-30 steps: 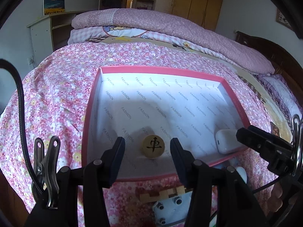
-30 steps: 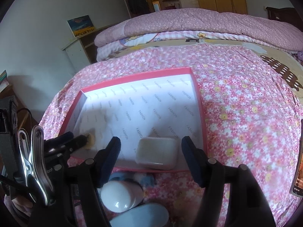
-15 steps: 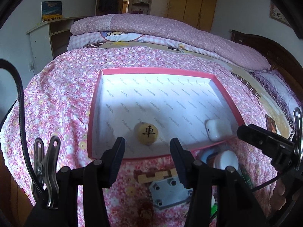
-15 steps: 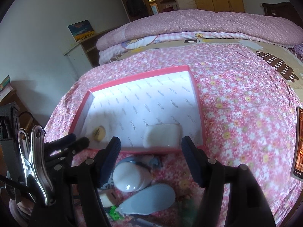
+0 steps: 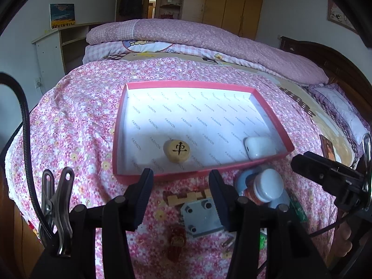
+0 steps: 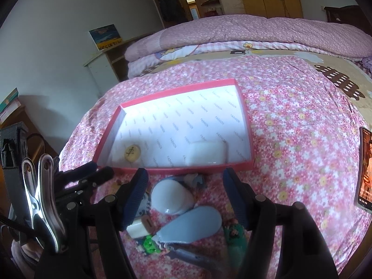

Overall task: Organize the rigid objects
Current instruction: 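Withdraw both open tools from the tray back toward the remaining objects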

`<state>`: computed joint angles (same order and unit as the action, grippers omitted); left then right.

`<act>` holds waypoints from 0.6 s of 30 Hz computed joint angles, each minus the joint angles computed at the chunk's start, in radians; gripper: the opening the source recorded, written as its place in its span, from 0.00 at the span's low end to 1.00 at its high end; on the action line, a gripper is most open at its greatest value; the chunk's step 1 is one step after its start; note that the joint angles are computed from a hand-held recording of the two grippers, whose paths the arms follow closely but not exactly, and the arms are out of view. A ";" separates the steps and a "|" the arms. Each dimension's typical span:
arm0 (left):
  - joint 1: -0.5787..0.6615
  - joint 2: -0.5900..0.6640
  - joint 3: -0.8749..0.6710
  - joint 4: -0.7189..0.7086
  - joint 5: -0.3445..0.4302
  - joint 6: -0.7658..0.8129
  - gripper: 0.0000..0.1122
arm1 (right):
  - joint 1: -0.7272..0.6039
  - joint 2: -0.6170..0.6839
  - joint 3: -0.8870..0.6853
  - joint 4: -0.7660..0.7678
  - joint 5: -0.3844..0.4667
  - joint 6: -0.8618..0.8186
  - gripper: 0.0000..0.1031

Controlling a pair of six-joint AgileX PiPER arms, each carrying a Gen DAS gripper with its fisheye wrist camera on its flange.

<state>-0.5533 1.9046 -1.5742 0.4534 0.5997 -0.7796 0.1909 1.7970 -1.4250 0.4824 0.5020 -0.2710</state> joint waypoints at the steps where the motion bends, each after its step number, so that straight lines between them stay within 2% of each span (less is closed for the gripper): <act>1: -0.001 -0.005 0.008 0.002 -0.002 -0.004 0.47 | 0.000 0.001 -0.002 0.000 0.001 0.000 0.66; 11: -0.007 -0.063 0.106 0.042 -0.023 -0.052 0.47 | -0.017 -0.083 0.132 0.047 -0.030 -0.055 0.66; 18: 0.000 -0.085 0.154 -0.009 -0.042 -0.038 0.47 | -0.030 -0.111 0.182 0.062 -0.035 -0.079 0.66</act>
